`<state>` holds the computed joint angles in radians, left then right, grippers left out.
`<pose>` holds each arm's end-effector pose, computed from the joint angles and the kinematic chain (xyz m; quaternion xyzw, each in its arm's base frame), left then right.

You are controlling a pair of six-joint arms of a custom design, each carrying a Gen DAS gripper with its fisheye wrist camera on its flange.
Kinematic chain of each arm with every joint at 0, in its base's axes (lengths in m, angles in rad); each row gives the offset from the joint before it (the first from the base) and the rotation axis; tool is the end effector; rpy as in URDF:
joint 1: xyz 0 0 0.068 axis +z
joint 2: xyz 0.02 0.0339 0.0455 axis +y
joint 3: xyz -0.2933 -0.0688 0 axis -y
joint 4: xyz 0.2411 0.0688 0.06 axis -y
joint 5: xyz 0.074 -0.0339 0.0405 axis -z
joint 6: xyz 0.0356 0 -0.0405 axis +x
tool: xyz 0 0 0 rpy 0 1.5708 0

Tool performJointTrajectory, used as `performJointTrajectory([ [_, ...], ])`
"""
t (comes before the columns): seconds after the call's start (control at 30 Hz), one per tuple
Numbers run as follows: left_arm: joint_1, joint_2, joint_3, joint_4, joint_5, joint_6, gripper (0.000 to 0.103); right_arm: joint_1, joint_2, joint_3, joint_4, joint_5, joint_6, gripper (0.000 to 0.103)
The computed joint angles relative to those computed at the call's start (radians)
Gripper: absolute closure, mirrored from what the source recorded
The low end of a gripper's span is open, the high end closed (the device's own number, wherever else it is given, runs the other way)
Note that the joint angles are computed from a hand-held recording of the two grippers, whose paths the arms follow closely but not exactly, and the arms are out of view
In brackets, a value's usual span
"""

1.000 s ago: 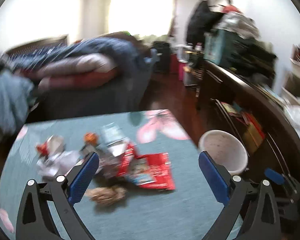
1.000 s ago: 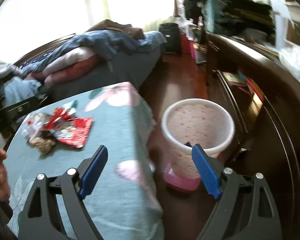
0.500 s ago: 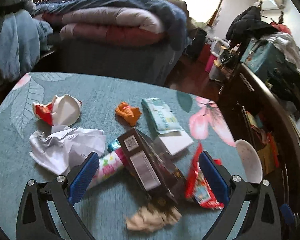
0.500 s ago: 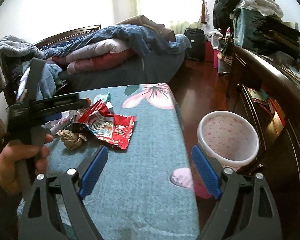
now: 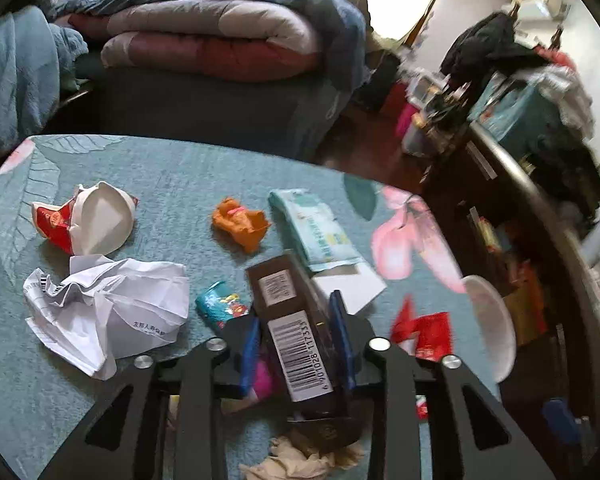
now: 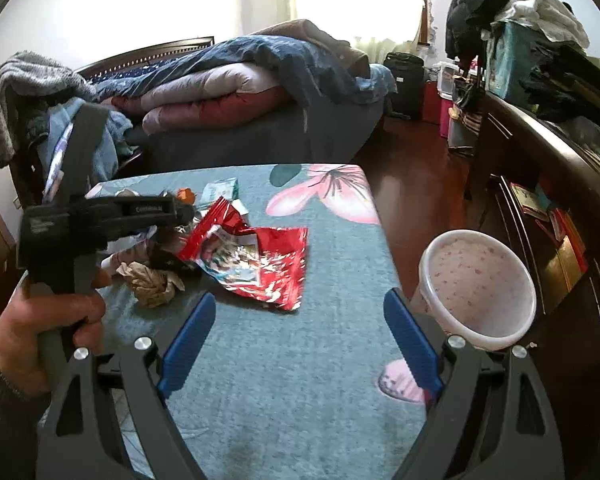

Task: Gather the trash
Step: 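Move both tools back over the trash on the table, then grasp the brown barcode box with the left tool while the right tool grasps the red wrapper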

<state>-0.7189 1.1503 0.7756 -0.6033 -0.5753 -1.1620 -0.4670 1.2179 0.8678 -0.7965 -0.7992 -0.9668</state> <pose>0.1667 -0.1202 0.2627 -0.2824 0.8765 -0.0663 0.3843 0.1958 -0.0701 0.2723 -0.3021 0.8523 0.1593 0.3961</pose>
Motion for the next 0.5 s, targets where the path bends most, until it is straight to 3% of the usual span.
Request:
performJointTrajectory([
  [0.2,-0.091,-0.116,-0.005,-0.023,-0.096,0.008,0.076,0.09,-0.048,-0.042,0.055,0.047,0.072,0.016],
  [0.33,-0.179,-0.187,0.037,-0.158,-0.199,-0.075,0.076,0.178,-0.072,-0.07,0.102,0.09,0.142,0.016],
  [0.5,-0.294,-0.224,0.099,-0.362,-0.328,-0.216,0.076,0.371,-0.083,-0.131,0.217,0.243,0.248,0.016],
])
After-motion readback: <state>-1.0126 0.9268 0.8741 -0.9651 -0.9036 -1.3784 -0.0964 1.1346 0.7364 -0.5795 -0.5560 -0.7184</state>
